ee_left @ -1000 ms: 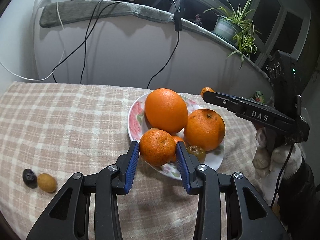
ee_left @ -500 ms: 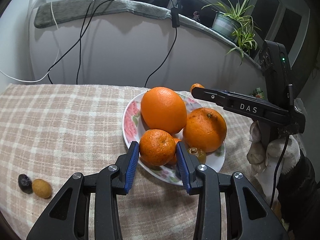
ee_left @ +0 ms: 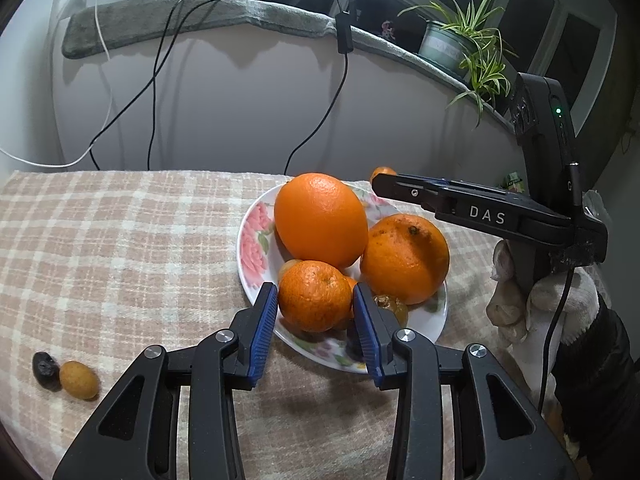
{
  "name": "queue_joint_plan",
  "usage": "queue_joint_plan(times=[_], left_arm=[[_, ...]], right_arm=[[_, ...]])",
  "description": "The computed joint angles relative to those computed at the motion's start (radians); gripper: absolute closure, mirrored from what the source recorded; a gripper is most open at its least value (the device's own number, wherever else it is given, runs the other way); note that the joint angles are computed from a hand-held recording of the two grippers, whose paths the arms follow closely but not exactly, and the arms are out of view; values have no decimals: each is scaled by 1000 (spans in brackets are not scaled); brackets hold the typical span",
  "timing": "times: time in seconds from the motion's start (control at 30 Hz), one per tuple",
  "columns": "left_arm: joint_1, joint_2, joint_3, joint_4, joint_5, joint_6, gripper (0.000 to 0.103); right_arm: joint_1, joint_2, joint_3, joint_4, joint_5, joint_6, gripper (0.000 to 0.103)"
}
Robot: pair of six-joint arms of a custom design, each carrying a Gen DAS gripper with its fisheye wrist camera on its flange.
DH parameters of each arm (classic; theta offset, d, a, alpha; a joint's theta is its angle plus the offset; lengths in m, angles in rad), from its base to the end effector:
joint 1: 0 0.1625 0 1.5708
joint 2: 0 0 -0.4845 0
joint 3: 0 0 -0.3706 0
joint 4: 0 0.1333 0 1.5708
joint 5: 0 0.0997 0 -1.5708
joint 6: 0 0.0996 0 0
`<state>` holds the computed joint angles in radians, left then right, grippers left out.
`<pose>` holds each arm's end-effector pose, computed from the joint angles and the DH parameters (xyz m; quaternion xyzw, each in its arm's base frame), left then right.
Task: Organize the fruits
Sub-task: 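Open both grippers to release the tangerines on the plate, then withdraw both tools from the plate toward the plum and kiwi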
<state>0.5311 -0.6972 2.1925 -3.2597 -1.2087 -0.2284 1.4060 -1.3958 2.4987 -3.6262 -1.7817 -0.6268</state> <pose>-0.3588 -0.4063 0.0318 0.3704 0.9065 -0.1828 0.0881 0.0472 -0.4018 0.3336 0.1554 -0.8714 0.3846 0.2621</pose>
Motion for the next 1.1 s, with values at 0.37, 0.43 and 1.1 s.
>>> queue_joint_plan(times=[0.37, 0.43, 1.1], left_arm=[[-8, -1, 1, 4, 12, 5, 35], [-11, -1, 1, 7, 20, 3, 34], [-34, -53, 65, -37, 70, -4, 34]], right_arm=[[-6, -13, 21, -52, 20, 13, 18], [-5, -17, 20, -46, 19, 20, 18], [60, -39, 70, -87, 8, 54, 17]])
